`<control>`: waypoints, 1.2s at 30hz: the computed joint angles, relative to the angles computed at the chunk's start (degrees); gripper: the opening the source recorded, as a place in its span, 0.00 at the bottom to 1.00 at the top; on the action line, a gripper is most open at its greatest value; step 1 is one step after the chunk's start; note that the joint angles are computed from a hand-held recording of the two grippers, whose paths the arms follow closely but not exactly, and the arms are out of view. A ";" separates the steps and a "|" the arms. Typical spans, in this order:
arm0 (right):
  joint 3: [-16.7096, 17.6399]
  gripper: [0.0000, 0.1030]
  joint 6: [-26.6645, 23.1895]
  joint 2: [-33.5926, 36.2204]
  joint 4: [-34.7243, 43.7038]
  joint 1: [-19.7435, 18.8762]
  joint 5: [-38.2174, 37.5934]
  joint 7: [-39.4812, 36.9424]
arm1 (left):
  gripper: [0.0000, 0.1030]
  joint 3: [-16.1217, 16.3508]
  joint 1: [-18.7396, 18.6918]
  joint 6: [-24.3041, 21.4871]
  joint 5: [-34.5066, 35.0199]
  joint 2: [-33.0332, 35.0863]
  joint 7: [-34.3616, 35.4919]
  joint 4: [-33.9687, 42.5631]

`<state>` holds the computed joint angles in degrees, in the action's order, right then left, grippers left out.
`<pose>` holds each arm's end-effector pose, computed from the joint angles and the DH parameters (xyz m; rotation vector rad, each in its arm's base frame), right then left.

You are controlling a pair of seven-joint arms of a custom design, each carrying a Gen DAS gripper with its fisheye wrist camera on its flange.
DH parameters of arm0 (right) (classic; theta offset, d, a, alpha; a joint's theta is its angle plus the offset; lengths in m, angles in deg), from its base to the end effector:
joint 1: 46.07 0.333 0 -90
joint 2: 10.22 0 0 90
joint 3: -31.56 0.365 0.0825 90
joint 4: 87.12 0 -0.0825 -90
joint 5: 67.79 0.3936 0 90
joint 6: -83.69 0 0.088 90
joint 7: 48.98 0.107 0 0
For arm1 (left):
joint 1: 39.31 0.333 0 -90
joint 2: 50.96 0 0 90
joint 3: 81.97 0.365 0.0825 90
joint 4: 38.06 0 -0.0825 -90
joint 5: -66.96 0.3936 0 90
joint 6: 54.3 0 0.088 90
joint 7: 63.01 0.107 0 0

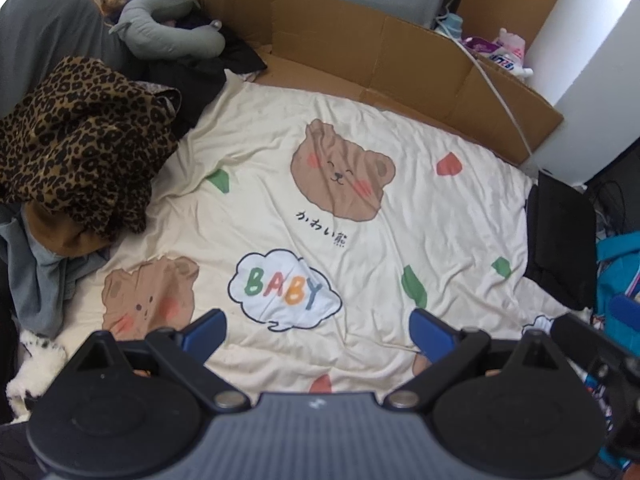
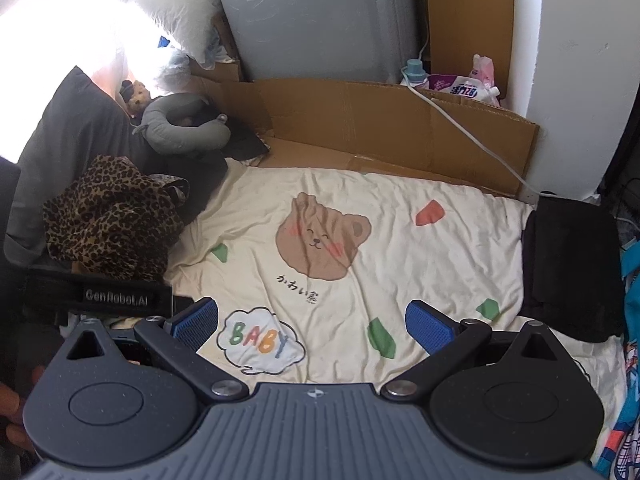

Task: Fold clothes
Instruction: 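Move the left tool to the leopard-print garment on the clothes pile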

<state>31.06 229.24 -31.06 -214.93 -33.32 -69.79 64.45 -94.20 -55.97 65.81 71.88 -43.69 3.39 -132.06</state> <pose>0.4724 0.1023 0.6387 -1.6206 1.9299 -0.4323 0.5729 -0.3014 0.6176 -1.9613 2.2050 -0.4418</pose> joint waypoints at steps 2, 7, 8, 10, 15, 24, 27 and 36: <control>-0.10 1.00 0.42 0.63 0.65 0.23 0.29 -0.41 | 0.93 0.21 0.15 -0.24 -0.41 0.69 -0.66 1.49; -0.59 1.00 0.95 2.56 2.55 0.57 1.96 -1.38 | 0.93 1.03 1.11 -1.41 -1.50 2.86 0.53 6.65; -0.59 1.00 0.89 2.95 2.97 0.60 2.30 -1.45 | 0.93 1.30 1.41 -1.65 -1.43 3.35 1.17 7.88; -0.56 1.00 1.03 3.49 3.58 0.72 2.86 -1.92 | 0.93 1.85 2.04 -2.07 -1.28 4.36 2.51 10.41; -0.60 1.00 1.47 4.34 4.68 1.28 4.46 -3.67 | 0.92 4.12 3.42 -3.81 1.73 7.65 2.44 17.87; -1.80 0.99 6.02 4.83 3.55 2.69 10.67 -8.26 | 0.92 6.44 7.42 -9.73 1.60 13.86 7.13 32.64; -3.23 0.99 7.28 6.45 4.01 4.49 16.65 -10.26 | 0.92 7.04 8.29 -11.68 1.98 16.07 9.42 37.27; -1.20 0.99 10.94 10.04 5.52 5.63 21.64 -11.98 | 0.89 8.47 12.72 -19.09 -0.21 22.31 12.21 50.82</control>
